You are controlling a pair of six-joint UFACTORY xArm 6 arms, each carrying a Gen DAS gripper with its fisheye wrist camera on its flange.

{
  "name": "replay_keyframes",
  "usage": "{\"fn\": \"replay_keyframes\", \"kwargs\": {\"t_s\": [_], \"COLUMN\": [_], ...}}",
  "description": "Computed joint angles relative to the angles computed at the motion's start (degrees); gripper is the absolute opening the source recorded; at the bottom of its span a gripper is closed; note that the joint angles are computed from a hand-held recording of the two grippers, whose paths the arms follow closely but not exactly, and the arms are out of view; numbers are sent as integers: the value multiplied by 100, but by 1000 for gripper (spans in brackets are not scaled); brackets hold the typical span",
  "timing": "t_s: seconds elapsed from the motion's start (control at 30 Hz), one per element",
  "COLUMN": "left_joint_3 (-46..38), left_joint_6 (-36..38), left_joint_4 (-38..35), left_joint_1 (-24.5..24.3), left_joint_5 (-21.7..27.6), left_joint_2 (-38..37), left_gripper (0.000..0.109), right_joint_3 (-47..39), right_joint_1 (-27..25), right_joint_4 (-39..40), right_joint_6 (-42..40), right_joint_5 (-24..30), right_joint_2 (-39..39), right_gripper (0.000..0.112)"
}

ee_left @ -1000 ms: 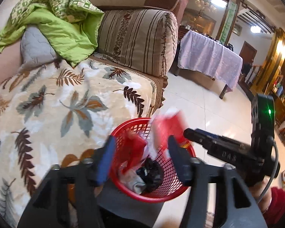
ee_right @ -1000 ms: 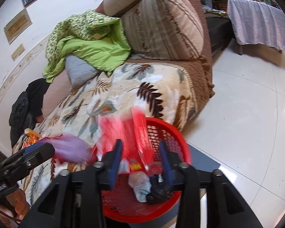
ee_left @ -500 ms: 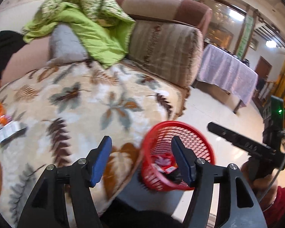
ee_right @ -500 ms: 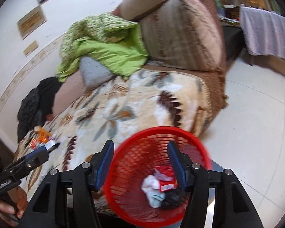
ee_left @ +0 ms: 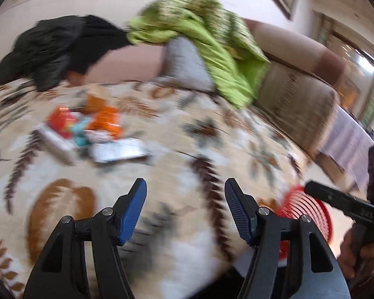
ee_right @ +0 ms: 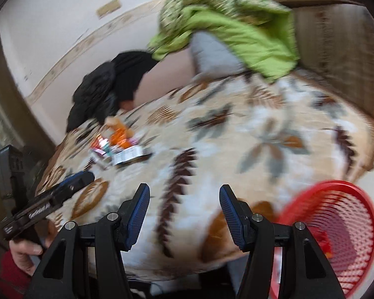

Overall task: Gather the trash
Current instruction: 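Move both tools back to the trash pile on the bed, then grasp the white and blue medicine box with the right tool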

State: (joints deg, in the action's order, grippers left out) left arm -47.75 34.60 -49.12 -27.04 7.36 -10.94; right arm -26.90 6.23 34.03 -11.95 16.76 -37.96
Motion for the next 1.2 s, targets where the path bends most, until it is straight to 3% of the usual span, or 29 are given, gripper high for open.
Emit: {"fn": "replay_keyframes", "kwargs": {"t_s": [0.13, 0.23, 0.3, 0.37, 0.47, 0.57, 0.67, 0.83, 0.93, 1.07, 1.13, 1.2], "left_joint_3": [-205, -276, -496, -645, -742, -902, -976, -1033, -1076, -1152, -1157, -1184], "left_joint_6": [-36, -660, -1011, -1174, -1823, -1463, -1456, -1056, -863, -780, -783, -770], "left_joint_4": [-256, 305, 433, 466, 1132, 587, 618, 230, -51, -290, -304, -359], "left_joint_1": [668, 1089, 1424, 1601, 1884, 2059, 2151, 2204, 2227, 2244, 2222, 2236], "left_joint_5": [-302, -622, -457, -400, -392, -160, -109, 16, 72, 197, 190, 268], "left_joint_2": [364, 675, 916, 1069, 1261, 1377, 1447, 1441, 1439, 1471, 1476, 1485], "left_gripper": [64, 64, 64, 64, 64, 64, 64, 64, 64, 64, 64, 64], "right_joint_3": [-1142, -2167, -2852, -3612, -4936, -6060, -6674, -6208, -5247, -4689, -4466, -4402], "right_joint_1": [420, 523, 567, 610, 632, 589, 528, 511, 624, 842, 1018, 1145], "right_joint_4": [1063, 1481, 1510, 1220, 742, 515, 187, 948, 1790, 2099, 1938, 1643], "right_joint_6": [-914, -1250, -1212, -989, -519, -183, 278, -186, -887, -1339, -1540, -1682], "right_joint_5": [265, 586, 721, 826, 1073, 1370, 1656, 2073, 2369, 2972, 2705, 2238], "right_joint_2": [1453, 2630, 3352, 4114, 5324, 6295, 6832, 6489, 5672, 5126, 4840, 4711], "right_gripper": [62, 60, 55, 49, 43, 41, 39, 39, 42, 42, 42, 63]}}
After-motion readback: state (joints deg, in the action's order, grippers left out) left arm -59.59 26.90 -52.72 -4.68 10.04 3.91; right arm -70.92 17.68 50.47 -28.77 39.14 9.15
